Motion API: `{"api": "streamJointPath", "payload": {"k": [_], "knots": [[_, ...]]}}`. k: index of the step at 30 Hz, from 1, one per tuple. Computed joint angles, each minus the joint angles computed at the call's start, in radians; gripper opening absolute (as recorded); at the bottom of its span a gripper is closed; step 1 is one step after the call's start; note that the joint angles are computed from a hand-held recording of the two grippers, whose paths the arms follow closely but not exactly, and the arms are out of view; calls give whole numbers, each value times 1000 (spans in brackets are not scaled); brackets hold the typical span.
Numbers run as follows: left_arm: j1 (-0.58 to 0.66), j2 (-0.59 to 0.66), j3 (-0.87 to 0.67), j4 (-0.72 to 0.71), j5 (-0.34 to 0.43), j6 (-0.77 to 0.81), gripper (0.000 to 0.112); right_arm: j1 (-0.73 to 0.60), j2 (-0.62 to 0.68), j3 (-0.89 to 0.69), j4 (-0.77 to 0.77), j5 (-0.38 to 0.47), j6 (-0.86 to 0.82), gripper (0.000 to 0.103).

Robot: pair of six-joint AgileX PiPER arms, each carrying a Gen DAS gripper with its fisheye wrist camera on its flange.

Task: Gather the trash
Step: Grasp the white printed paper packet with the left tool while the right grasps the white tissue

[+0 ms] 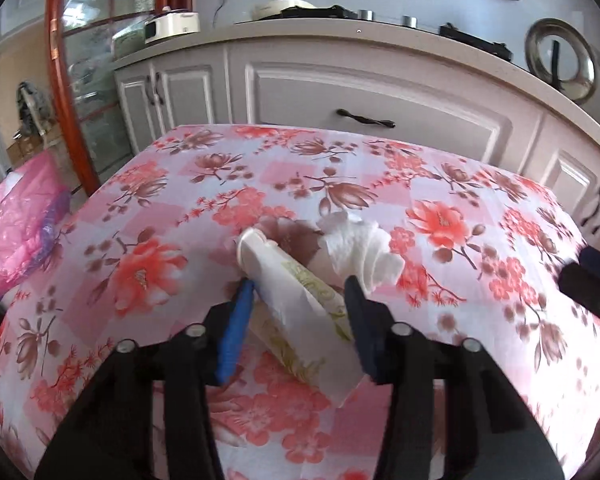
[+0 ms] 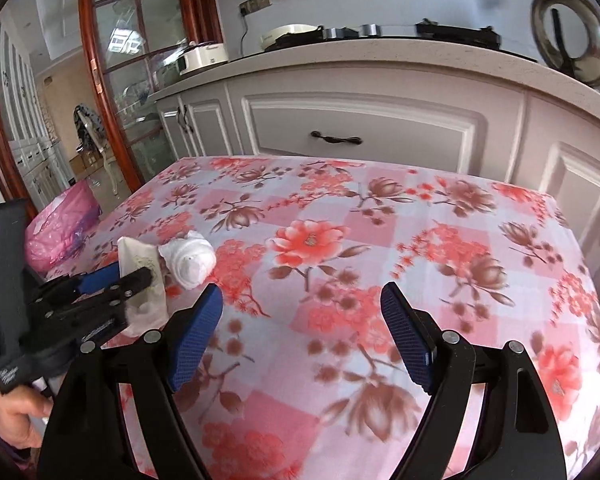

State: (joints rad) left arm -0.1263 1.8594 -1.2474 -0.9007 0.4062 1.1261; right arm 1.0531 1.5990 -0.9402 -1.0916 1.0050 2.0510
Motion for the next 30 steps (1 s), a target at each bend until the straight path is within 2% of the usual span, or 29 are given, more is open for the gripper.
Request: {"api": "streamJointPath", "payload": {"k": [1,3,8,12,22,30], "knots": [[11,-5,6,-19,8,43,24,-15,13,-12,-6,-20,-12,76],[28,-12,11,-31,18,90,17,-48,48,-43,-16,-68,-35,76],[115,-18,17,-104,57,237,17,-120,161,-160,-3,-171,-111,76],[194,7,-28,-103,105,247,17,-163,253,-275,41,-226,-198,76],[271,63,-121,-100,149,210,17,-215,428,-518,219,-239,-462,72],[280,73,-130,-104,158,200,17,-231,435,-524,255,-232,-474,71]]}}
